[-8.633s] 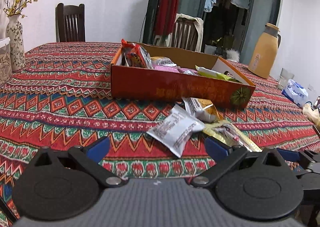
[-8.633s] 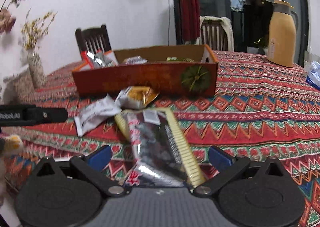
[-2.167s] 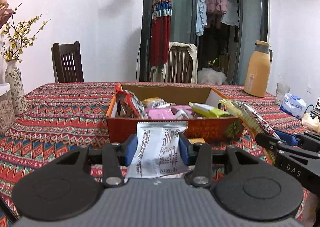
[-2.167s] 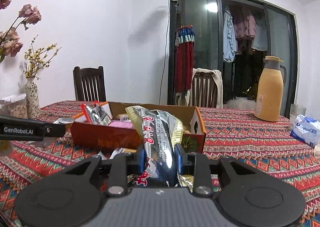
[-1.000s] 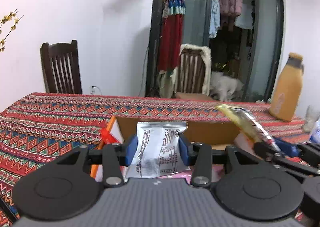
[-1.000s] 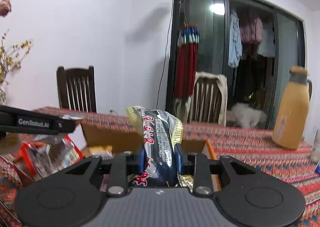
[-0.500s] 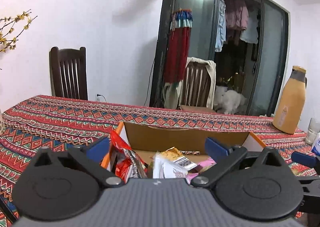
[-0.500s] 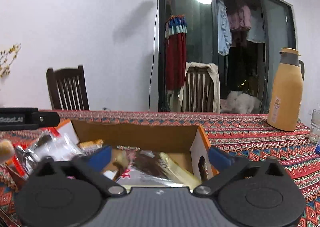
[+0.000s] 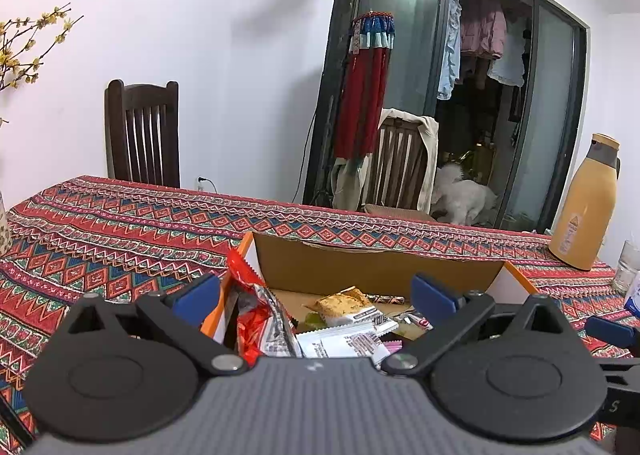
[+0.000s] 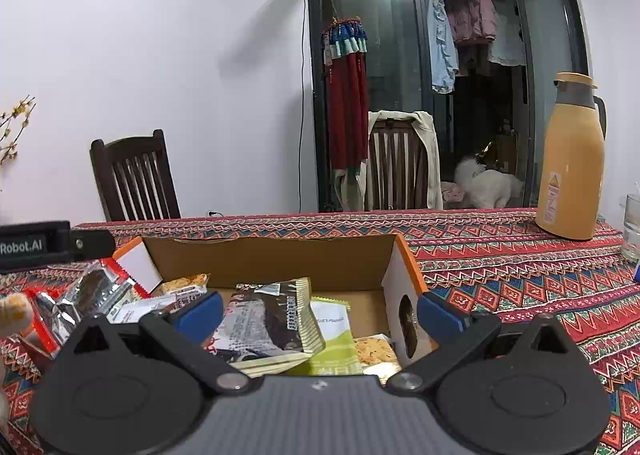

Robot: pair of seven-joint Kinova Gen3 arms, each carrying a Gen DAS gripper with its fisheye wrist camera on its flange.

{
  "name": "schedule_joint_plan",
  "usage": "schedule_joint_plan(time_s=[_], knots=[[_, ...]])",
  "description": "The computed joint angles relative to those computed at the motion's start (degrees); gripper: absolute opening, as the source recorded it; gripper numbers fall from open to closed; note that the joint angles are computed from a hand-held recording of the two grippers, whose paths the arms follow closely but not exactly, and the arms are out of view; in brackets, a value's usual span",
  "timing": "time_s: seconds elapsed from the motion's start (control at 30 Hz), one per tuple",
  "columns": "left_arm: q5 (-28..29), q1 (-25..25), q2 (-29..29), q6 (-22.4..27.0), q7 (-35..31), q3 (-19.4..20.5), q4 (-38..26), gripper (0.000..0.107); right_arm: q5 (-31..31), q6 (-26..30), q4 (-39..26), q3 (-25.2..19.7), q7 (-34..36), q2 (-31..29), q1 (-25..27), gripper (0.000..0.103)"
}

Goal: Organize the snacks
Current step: 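Open both tools to drop the silver bar and sachet into the box, then move both tools back from the box toward the remaining packets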

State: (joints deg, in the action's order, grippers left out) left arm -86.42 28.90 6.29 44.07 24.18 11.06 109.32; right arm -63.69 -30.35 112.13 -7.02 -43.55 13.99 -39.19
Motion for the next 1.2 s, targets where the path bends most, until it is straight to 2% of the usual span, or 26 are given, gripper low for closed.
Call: schedule_joint_plan(time_s=[0.3, 0.4, 0.47, 0.6, 0.73, 0.9, 1.2], knots=[[0.42, 0.15, -0.26, 0.38, 0.11, 0.09, -0.27, 0.103, 0.58, -0.46, 0.44, -0.15, -1.33, -0.28, 0.21, 0.103], [1.85, 0.62, -0.61, 1.86, -0.76, 0.61, -0.89, 0.103, 4.82, -1.73, 1.81, -1.60, -5.46, -0.80, 1.42, 0.103], [3.61, 1.16, -0.85, 3.55, -2.49, 1.00, -1.90, 0.103, 5.35, -2.77, 2.27, -0.76, -6.71, -0.87, 0.31, 0.103], [6.42, 2.24, -2.12, 6.01, -6.18, 1.97, -2.58, 0.103, 2.95, 0.06, 2.61, -0.61, -4.19, -2.72, 0.19, 0.103], [8.99, 2.78, -4.46, 6.26, -9.48, 3.25, -1.24, 0.103, -0.11, 2.33, 4.36, -1.18, -1.33, -5.35, 0.32, 0.103], [10.10, 3.04, -7.28, 7.72, -9.70, 5.57, 2.46, 0.103, -6.67, 1.20, 8.06, -3.66, 2.99, -8.38, 0.07, 0.103], [13.73, 1.08, -11.60, 7.82, -10.14, 8.76, 8.37, 0.103, -11.27, 0.18, 15.02, -8.19, 0.10, -11.39, 0.45, 0.103]])
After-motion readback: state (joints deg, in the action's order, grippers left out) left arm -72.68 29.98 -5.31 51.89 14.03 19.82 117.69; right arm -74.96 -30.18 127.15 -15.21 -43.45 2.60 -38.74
